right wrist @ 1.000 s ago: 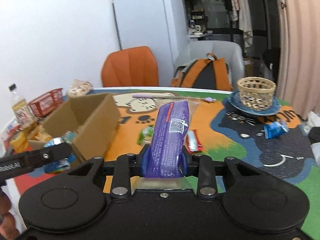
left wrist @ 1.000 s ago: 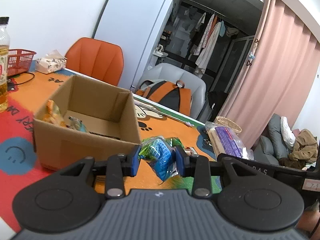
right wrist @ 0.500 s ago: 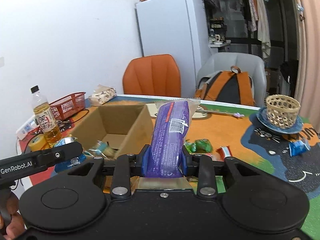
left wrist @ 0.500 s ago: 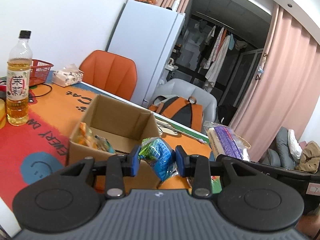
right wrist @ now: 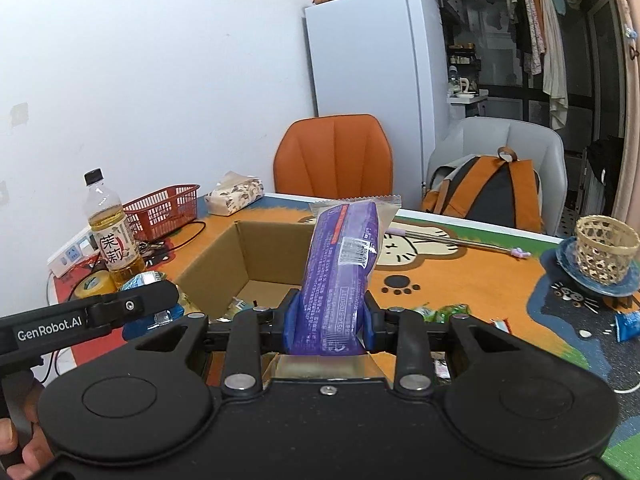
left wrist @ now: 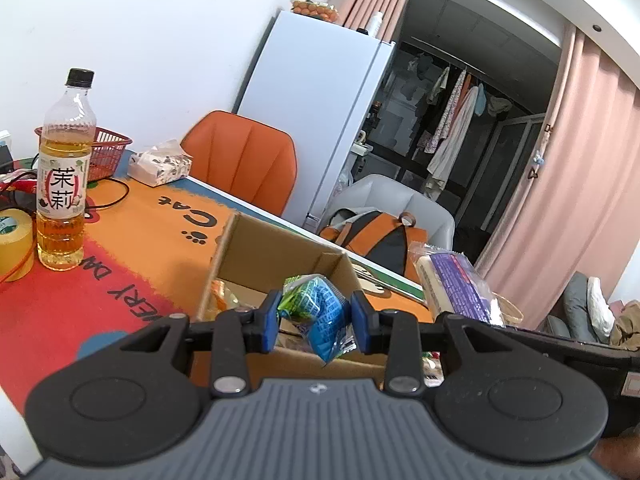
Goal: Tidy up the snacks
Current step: 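Carry purple packet with right tool over box while left tool carries blue packet, then open right tool to drop purple packet into box while left tool drops blue packet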
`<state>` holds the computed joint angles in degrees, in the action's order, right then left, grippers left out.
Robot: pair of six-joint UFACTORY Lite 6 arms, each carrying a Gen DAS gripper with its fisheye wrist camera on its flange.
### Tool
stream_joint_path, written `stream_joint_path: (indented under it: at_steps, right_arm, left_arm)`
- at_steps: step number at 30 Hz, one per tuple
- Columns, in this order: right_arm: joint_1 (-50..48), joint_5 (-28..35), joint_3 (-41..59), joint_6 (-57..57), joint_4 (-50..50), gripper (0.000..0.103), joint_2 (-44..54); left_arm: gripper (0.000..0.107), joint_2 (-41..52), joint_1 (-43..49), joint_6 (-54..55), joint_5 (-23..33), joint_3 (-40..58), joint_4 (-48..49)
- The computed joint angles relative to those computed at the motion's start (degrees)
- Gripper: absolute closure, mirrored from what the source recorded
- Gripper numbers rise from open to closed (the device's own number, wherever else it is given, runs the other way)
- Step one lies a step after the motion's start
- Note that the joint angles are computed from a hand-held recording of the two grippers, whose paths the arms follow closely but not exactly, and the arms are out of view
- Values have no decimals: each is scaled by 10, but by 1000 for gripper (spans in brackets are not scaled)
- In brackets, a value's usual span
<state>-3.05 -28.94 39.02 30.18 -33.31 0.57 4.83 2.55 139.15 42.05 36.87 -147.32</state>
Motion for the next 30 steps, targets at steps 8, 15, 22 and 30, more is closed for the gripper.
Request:
stream_joint_path:
  at_steps: [8, 15, 22, 30]
  right_arm:
    - [40, 10, 42, -29, 46, 72, 41]
    - [53, 15, 89, -28, 55, 72, 81]
    - [62, 25, 146, -16, 48, 72, 131]
    - [75, 37, 203, -10, 47, 72, 187]
  left_arm:
    - [71, 47, 20, -11, -5, 56, 16]
    - [71, 95, 17, -15, -19, 117, 13]
    - [71, 136, 13, -26, -35, 167, 13]
    - [71, 186, 12, -50, -46, 225, 27]
